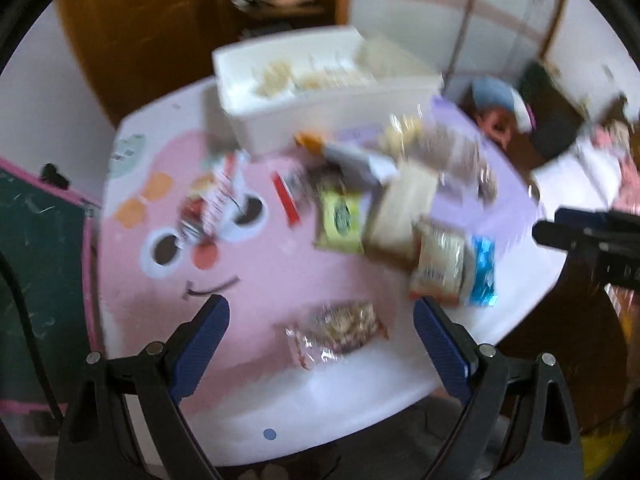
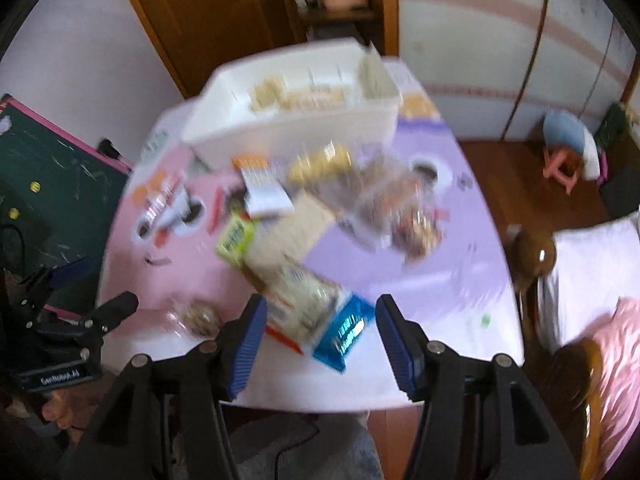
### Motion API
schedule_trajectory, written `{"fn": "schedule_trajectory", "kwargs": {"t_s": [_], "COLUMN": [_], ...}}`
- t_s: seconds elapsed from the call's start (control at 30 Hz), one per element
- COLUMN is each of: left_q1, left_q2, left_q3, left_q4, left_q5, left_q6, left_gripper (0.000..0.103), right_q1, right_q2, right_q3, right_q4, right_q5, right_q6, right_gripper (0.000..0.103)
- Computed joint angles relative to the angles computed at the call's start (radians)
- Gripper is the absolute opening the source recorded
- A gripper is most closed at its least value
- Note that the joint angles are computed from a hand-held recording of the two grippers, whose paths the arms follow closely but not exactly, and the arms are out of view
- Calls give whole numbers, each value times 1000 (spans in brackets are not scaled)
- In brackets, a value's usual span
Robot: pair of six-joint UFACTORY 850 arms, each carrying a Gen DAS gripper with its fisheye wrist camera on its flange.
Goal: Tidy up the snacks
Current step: 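Withdraw both tools from the basket toward the remaining snacks, then grasp the clear nut bag with left tool while right tool grasps blue wrapped snack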
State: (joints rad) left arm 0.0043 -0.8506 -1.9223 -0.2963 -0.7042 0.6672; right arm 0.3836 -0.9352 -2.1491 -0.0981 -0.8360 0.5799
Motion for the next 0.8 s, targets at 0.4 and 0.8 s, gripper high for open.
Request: {"fn": "schedule_trajectory", "kwargs": {"t_s": [0.4, 0.8], "left_q1": [-42, -65], "left_q2": [-181, -337], "left_q3": [-158, -394], "left_q4": [174, 225], "left_q5": [-118, -288], "left_q6": [38, 44], "left_gripper": [93, 85], "right_q1": [-34, -35], "right_q2": [-70, -243], "right_q3": [49, -206], "right_q4": [147, 161], "right_q5": [-33, -193], "right_q6": [27, 13], "right_gripper": [57, 48]}}
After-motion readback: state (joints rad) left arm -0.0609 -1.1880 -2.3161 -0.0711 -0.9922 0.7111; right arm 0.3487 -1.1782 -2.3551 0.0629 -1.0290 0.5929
